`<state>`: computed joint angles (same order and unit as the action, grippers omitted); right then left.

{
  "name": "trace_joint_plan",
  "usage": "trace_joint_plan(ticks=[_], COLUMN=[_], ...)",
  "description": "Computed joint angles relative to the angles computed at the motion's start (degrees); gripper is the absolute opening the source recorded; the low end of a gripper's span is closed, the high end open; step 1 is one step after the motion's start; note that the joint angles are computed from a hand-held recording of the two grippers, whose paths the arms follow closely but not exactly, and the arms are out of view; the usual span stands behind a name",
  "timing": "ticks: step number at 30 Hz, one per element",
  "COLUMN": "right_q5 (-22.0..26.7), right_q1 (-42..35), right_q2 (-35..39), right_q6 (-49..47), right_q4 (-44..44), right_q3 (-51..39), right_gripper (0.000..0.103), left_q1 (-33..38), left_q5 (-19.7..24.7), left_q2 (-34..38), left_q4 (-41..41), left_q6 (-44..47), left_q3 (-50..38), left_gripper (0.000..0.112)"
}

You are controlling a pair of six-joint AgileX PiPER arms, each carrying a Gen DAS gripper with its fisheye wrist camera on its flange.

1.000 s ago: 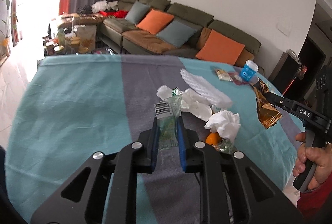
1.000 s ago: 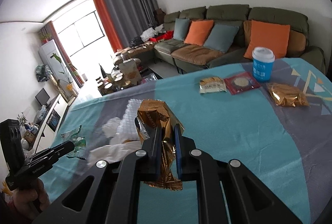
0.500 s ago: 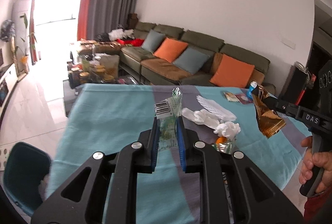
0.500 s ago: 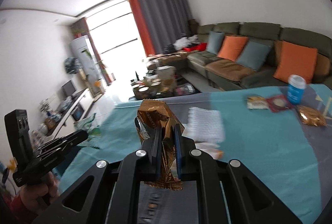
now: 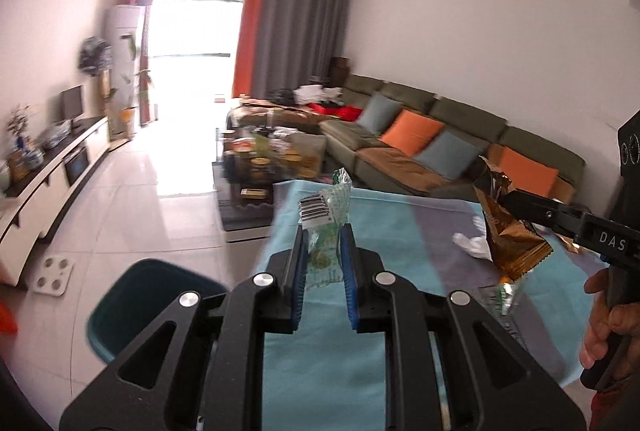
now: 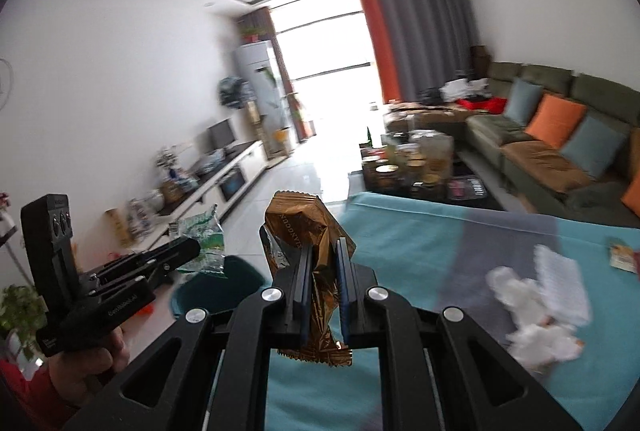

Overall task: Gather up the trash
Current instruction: 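Carry the gold wrapper and plastic bag over the teal bin with both tools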

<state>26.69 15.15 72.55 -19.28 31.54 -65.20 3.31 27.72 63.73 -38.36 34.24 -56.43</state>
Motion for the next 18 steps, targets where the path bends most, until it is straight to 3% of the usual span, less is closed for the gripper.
trace_joint_plan(ticks=[13, 18], right_q5=[3.5, 7.2], right_q1=[13.2, 17.3], right_q2=[18.0, 26.6], right_q6=[5.1, 9.4], right_q4=[-6.2, -11.3], right_q3=[-20.0, -29.6], right_gripper=[0.01, 0.01], left_q1=[25.4, 30.5], left_q5=[10.4, 11.3], left_q2=[-0.1, 2.2], left_q4=[-11.0, -11.9], left_q6=[15.3, 17.4], left_q3=[-1.2, -1.5], left_gripper=[0.017, 0.017])
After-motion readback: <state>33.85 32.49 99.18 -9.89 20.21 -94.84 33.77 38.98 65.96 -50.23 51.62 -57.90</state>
